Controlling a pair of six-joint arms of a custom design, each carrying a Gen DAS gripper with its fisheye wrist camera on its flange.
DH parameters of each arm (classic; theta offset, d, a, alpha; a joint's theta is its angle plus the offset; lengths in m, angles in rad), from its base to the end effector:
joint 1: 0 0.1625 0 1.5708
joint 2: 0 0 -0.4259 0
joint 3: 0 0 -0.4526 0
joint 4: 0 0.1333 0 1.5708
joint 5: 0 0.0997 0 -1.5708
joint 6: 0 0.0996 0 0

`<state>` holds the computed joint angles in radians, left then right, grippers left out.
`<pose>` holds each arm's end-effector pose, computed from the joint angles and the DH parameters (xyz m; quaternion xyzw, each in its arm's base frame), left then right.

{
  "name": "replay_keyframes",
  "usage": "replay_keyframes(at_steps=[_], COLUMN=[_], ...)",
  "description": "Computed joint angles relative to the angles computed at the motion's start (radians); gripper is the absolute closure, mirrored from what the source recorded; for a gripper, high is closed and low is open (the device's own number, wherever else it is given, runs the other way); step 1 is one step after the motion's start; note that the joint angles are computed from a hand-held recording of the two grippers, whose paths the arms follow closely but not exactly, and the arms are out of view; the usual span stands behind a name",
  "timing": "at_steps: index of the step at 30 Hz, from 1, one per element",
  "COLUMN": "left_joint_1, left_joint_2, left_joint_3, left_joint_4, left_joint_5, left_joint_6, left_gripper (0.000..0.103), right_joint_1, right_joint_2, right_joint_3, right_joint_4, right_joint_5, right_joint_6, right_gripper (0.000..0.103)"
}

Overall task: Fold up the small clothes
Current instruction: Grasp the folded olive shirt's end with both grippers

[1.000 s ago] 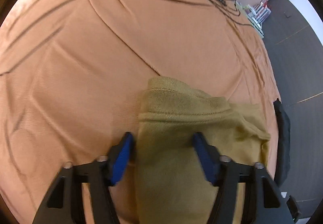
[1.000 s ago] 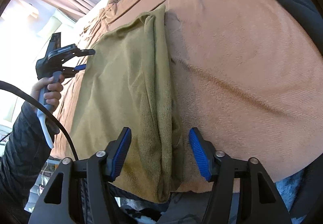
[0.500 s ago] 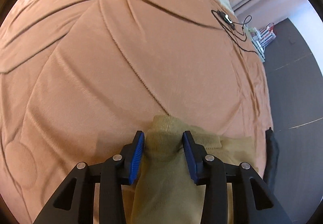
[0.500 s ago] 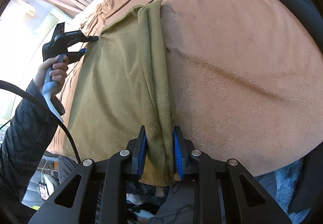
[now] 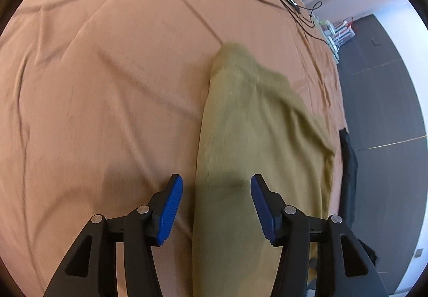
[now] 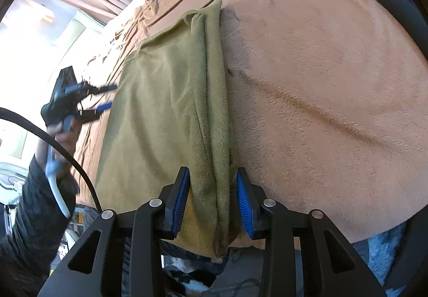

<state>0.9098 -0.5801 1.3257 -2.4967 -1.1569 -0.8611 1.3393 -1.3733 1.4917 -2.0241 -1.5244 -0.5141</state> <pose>-0.3562 -0.7404 0.0171 -0.1158 0.9680 -0.2049 0.0874 -0.0172 -0.6739 0.4655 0.1427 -0.9754 0.1635 0.0394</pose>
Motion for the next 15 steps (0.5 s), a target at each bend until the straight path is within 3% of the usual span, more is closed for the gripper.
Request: replay_keyframes(at_steps=[15], left_joint_1=[-0.087], left_joint_2=[-0.114], left_joint_3=[0.315], left_joint_4=[-0.230], left_joint_5=[-0.056], left_joint_6=[-0.125], left_gripper=[0.064], right_joint_1=[-0.009], right_joint_2=[0.015], right_joint_3=[-0.004], right_joint_4=[0.003], right_joint_5=[0.028], right_joint_6=[-0.003], right_gripper=[0.071])
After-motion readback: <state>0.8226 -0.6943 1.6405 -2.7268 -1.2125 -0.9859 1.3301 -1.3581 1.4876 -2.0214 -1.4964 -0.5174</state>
